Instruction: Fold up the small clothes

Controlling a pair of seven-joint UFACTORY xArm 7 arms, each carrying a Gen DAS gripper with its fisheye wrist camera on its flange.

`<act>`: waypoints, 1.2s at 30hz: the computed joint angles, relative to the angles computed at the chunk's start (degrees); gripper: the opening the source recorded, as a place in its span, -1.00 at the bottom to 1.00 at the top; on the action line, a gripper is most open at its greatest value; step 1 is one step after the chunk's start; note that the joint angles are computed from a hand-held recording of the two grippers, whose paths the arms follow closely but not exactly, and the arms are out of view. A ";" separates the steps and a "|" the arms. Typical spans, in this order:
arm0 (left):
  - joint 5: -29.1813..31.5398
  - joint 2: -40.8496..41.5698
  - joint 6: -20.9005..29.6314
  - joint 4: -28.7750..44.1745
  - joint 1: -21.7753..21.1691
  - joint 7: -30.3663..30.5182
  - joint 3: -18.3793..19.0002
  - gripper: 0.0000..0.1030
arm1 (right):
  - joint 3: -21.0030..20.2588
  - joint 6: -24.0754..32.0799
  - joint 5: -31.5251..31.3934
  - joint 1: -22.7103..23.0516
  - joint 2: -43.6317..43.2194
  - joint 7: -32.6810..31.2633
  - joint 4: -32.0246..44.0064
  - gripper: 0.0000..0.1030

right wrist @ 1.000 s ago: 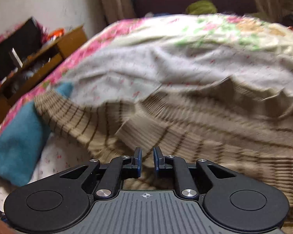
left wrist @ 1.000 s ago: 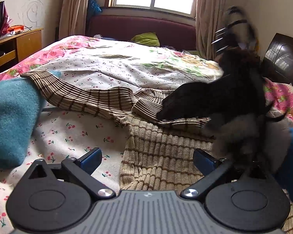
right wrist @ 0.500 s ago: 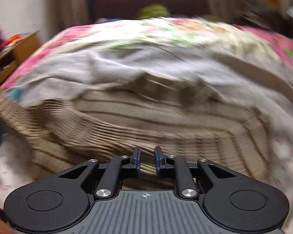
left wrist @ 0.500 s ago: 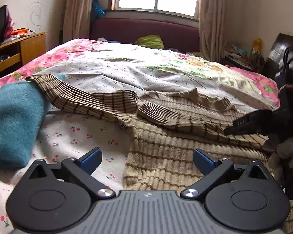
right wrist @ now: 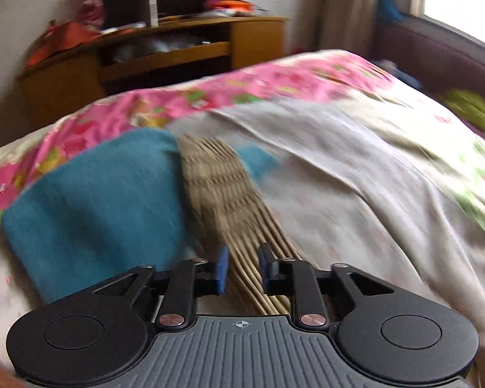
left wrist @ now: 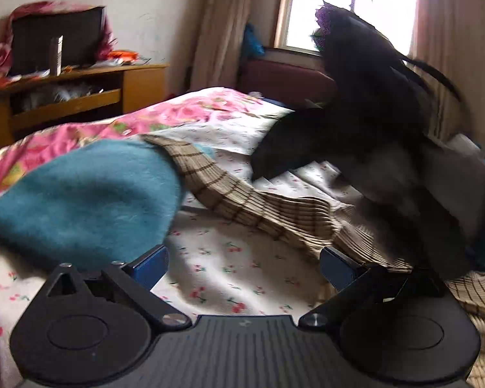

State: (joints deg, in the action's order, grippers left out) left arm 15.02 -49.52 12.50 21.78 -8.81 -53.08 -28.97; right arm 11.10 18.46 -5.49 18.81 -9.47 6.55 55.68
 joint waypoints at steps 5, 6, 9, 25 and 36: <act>-3.07 2.63 -2.00 -1.75 -1.59 -0.33 4.78 1.00 | 1.16 -2.13 -8.27 1.35 10.43 6.48 9.16 -0.43; -3.71 2.78 -2.44 -2.11 -1.54 -0.72 5.21 1.00 | 0.70 -2.32 -11.77 2.02 12.22 9.78 10.53 -0.43; -5.28 2.84 -2.96 -2.95 -1.16 -1.79 6.19 1.00 | -3.08 -1.60 -26.12 5.89 16.40 22.08 14.31 -0.42; -3.51 1.86 -1.95 -2.02 1.14 -4.00 2.40 1.00 | -6.79 -10.87 -7.15 -4.63 -23.65 27.61 -18.24 -0.84; 3.11 6.27 -5.66 5.58 -0.38 5.13 -4.50 1.00 | -18.45 6.38 1.19 -28.58 -70.28 25.24 -51.08 -0.84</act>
